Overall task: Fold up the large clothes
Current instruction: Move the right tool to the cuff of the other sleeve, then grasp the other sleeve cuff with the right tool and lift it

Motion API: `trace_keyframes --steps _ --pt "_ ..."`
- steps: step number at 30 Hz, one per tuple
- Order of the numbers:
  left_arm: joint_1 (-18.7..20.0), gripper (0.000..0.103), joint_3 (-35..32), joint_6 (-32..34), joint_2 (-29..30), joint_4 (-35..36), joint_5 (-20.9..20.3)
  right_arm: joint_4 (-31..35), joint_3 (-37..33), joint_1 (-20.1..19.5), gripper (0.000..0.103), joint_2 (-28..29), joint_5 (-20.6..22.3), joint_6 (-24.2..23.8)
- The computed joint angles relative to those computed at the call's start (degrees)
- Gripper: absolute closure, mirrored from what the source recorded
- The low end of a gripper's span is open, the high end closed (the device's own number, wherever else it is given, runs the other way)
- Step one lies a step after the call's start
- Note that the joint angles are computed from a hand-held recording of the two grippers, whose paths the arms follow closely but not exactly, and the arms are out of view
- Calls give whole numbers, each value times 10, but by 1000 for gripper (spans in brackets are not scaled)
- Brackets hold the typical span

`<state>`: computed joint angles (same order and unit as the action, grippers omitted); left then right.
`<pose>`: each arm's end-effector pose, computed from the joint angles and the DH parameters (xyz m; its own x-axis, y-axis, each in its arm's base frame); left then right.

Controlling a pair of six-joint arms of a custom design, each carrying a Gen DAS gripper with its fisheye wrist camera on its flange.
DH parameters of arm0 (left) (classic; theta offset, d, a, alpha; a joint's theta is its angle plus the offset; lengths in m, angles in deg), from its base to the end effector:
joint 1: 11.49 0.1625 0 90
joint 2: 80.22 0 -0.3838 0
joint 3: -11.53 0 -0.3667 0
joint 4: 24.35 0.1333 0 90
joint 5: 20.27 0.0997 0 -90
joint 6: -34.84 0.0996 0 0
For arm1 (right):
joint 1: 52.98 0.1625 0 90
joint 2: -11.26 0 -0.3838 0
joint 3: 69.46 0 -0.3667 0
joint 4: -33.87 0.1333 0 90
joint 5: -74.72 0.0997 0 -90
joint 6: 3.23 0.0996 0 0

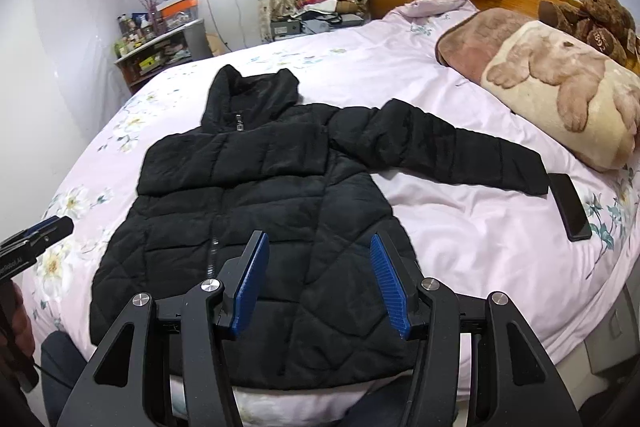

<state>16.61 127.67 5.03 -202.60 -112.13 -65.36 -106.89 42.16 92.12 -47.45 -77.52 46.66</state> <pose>-0.1364 -0.3037 0.4631 -0.7648 0.2883 -0.5762 0.5760 0.7067 -0.4109 0.4510 -0.2595 0.1479 -0.7810 0.1789 0.5984 -0.3450 0.6750 -0.6521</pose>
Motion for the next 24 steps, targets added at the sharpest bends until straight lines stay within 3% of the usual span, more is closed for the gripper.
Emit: trace_keyframes --steps 5,10,18,24 --pt "52 36 10 72 50 -105 -4 -27 17 -32 49 -11 -3 -27" --pt "109 36 12 149 115 -220 -13 -100 46 -85 49 -25 -2 -81" --pt "199 36 1 248 223 -374 -29 -272 100 -205 49 -48 27 -178" --pt "261 36 -27 299 301 -456 -22 -354 127 -306 49 -64 57 -208"
